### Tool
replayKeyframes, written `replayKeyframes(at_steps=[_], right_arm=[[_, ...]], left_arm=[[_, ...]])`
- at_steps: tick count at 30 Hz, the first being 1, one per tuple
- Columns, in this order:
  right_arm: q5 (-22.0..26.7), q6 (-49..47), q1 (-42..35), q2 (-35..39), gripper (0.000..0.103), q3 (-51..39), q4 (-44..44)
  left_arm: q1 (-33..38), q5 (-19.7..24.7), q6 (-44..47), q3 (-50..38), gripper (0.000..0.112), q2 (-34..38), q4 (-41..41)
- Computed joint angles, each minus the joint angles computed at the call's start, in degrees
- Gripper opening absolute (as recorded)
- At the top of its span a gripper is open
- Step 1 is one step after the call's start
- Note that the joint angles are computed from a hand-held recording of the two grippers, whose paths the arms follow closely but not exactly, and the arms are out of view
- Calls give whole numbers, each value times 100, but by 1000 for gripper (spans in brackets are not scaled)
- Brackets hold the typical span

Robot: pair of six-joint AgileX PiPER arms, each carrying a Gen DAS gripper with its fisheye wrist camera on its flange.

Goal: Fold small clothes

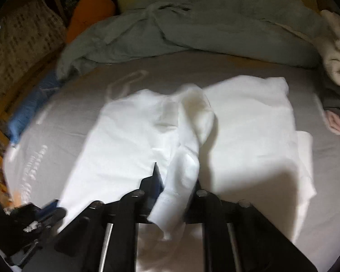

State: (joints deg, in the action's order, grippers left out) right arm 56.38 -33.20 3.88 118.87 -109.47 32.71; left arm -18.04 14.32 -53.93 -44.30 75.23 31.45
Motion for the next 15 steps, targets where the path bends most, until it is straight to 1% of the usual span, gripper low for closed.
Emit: replayKeyframes(at_steps=[1,2,3,4,5,6,7,8,9,10,12,14,15], right_arm=[[-291,-173,21,-165,12,273,163],[-465,-358,33,-275,12,432,281],[-716,-571,92,-432,12,656,358],[-761,-583,119,-467,12,690,341],[-728,-366,179,-378,12,568,114],[-549,-3,230,-189,17,290,-210],[-320,275,243,1,22,9,-430],[-216,582,254,174,37,-167,-675],[-292,676,239,177,48,-114,-769],[-552,560,208,22,52,169,-718],[-1438,405,221,-553,75,1037,-789],[-2062,385,135,-1024,82,1673,-825],[-2226,202,-13,-1282,82,1958,-602]], left_arm=[[-11,10,-72,7,6,-19,71],[-92,115,-322,-15,6,-2,372],[-207,219,-752,-17,6,33,839],[-301,333,-1010,-34,6,82,1126],[-417,524,-1160,-97,6,167,1303],[-515,720,-1210,-179,6,249,1379],[-592,857,-1272,-232,6,299,1469],[-685,951,-1480,-220,6,299,1708],[-756,1014,-1654,-201,6,298,1916],[-790,1012,-1805,-157,6,276,2085],[-705,725,-2252,41,8,164,2570],[-536,432,-2285,158,9,49,2596],[-478,303,-2352,214,12,-45,2659]])
